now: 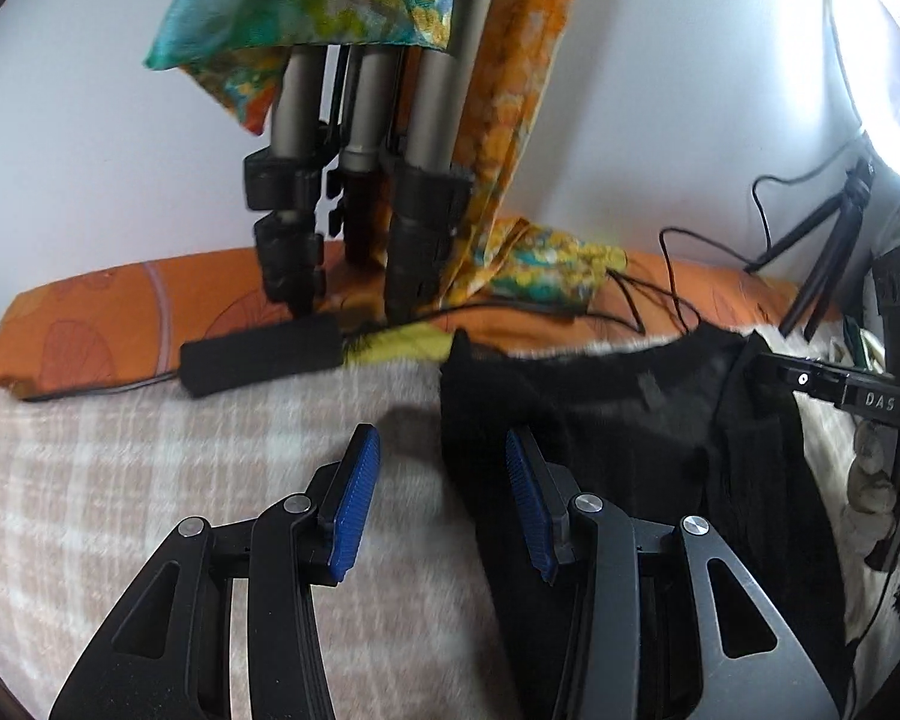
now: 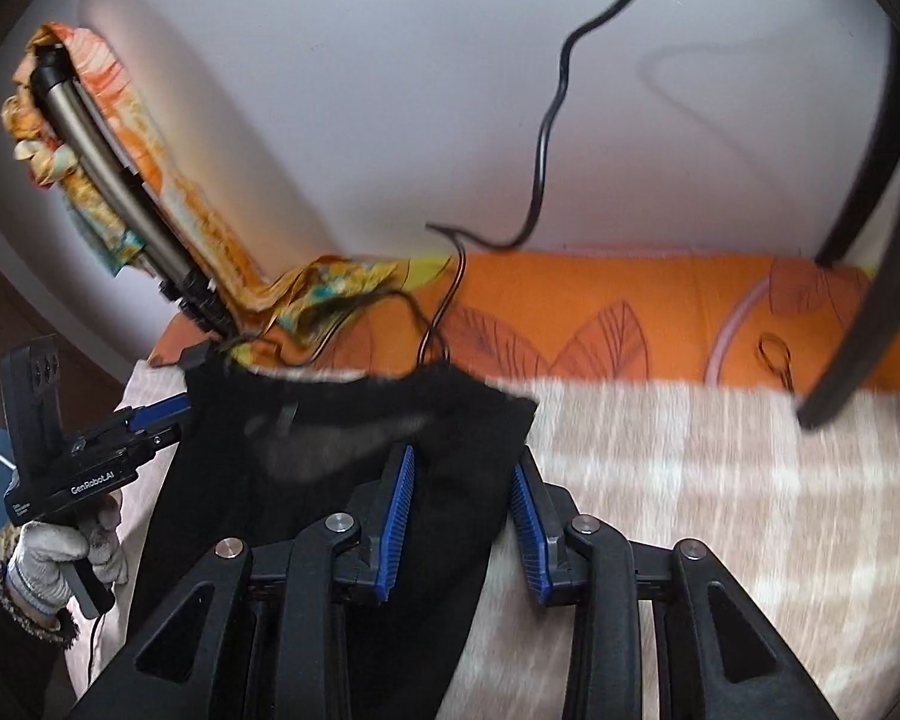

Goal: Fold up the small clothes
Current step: 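Move both grippers to the collar end of the folded shirt, then close both grippers on the collar end and lift it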

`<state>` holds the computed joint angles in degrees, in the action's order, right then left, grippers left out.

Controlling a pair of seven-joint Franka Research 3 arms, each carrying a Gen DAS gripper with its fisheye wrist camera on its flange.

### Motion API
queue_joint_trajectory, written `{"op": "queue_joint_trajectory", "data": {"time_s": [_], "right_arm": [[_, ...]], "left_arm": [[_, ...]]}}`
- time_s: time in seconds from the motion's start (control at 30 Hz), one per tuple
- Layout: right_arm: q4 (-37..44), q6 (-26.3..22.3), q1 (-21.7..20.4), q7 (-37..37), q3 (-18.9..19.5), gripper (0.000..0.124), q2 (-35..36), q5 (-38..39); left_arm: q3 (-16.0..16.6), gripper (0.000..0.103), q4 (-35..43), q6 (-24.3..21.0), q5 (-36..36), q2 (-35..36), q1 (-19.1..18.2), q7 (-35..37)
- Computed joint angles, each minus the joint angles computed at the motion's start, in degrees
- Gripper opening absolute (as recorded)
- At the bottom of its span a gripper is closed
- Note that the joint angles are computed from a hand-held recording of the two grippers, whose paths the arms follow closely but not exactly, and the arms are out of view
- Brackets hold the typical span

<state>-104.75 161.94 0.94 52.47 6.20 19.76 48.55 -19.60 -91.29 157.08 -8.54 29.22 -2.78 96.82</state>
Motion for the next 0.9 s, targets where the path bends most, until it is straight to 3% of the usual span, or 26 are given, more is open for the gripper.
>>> {"op": "queue_joint_trajectory", "data": {"time_s": [0.23, 0.27, 0.3, 0.33, 0.4, 0.47, 0.67, 0.9], "right_arm": [[3.73, -1.91, -1.37, -2.95, 1.33, 0.034, 2.52, 2.64], [3.91, -2.23, -1.46, -3.3, 1.4, 0.029, 2.58, 2.81], [4.02, -2.62, -1.51, -3.4, 1.37, 0.026, 2.61, 2.94], [4.1, -2.84, -1.23, -2.84, 1.01, 0.021, 2.67, 2.44], [3.86, -2.94, -1.3, -3.09, 1.04, 0.012, 2.47, 2.76], [3.7, -2.76, -1.04, -2.77, 0.88, 0.005, 2.33, 2.67], [1.18, -0.59, -1.17, -5.41, 1.88, 0.003, -0.73, 5.96], [-6.16, 1.72, 1.74, -8.46, 0.44, 0.003, -9.31, 7.89]], "left_arm": [[-2.59, 0.041, 0.86, 0.81, -3.48, 1.3, 2.05, 2.83], [-2.36, 0.034, 0.7, 1.91, -3.3, 1.39, 1.75, 2.92], [-2.45, 0.019, 0.79, 1.67, -3.3, 1.35, 1.88, 3.13], [-2.54, 0.01, 1.58, 1.0, -3.28, 1.78, 1.85, 3.33], [-2.84, 0.003, 1.7, 1.32, -3.75, 1.94, 1.9, 3.56], [-3.19, 0.003, 2.03, 1.77, -3.91, 2.32, 1.62, 3.92], [-6.63, 0.003, -1.53, 4.52, -8.52, -0.57, 4.42, 6.83], [-9.76, 0.003, -10.3, 8.09, -16.49, -9.44, 7.32, 12.67]]}}
